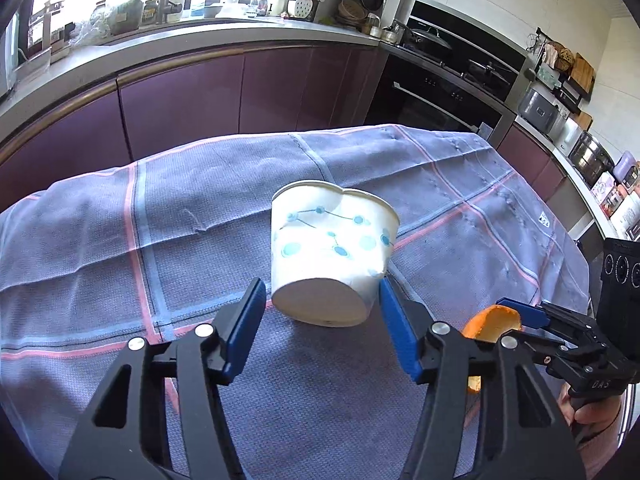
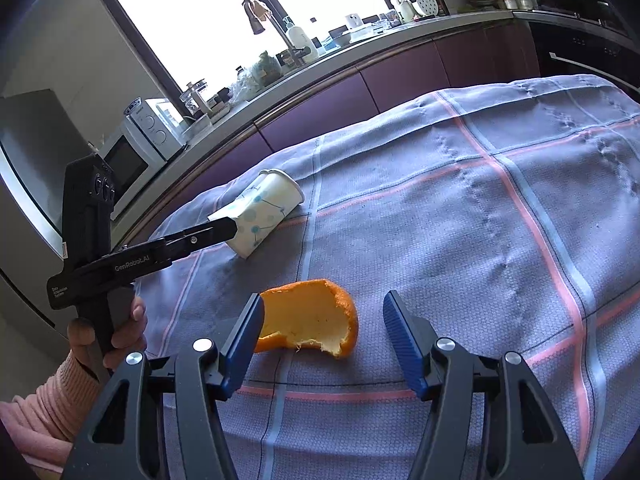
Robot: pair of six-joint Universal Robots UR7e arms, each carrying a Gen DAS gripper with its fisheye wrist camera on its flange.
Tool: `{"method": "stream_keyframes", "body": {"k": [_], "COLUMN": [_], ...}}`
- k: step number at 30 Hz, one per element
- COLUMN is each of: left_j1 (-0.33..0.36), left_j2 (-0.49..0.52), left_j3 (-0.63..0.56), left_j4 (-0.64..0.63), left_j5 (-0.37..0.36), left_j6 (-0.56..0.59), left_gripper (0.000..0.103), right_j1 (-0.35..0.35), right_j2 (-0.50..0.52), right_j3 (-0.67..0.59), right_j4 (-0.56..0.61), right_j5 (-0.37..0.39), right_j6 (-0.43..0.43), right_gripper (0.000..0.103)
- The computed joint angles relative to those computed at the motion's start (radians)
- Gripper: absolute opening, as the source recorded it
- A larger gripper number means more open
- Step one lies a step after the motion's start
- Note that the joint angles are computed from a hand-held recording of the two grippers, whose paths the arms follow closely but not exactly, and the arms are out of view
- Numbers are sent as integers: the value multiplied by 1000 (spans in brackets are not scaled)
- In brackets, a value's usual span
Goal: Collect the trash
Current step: 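Grasp the orange peel with the right tool while the left tool approaches the white cup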
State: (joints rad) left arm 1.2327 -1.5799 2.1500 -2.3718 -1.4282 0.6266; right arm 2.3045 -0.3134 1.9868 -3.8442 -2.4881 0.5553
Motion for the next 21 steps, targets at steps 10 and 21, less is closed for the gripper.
{"method": "stream_keyframes", "body": {"k": [10, 21], "left_j1": [1, 17], "left_j2": [-45, -178], "left_j3": [17, 40], "left_j4": [-12, 16], "left_j5": [-4, -23], "left_j6": [21, 97], "left_gripper": [56, 55], "right_j1": [-2, 9], "right_j2": [1, 11], "right_j3": [-2, -11], "right_j4": [5, -25], "right_j5": [23, 18], "right_j6": [-5, -27], "right_gripper": [31, 11]}}
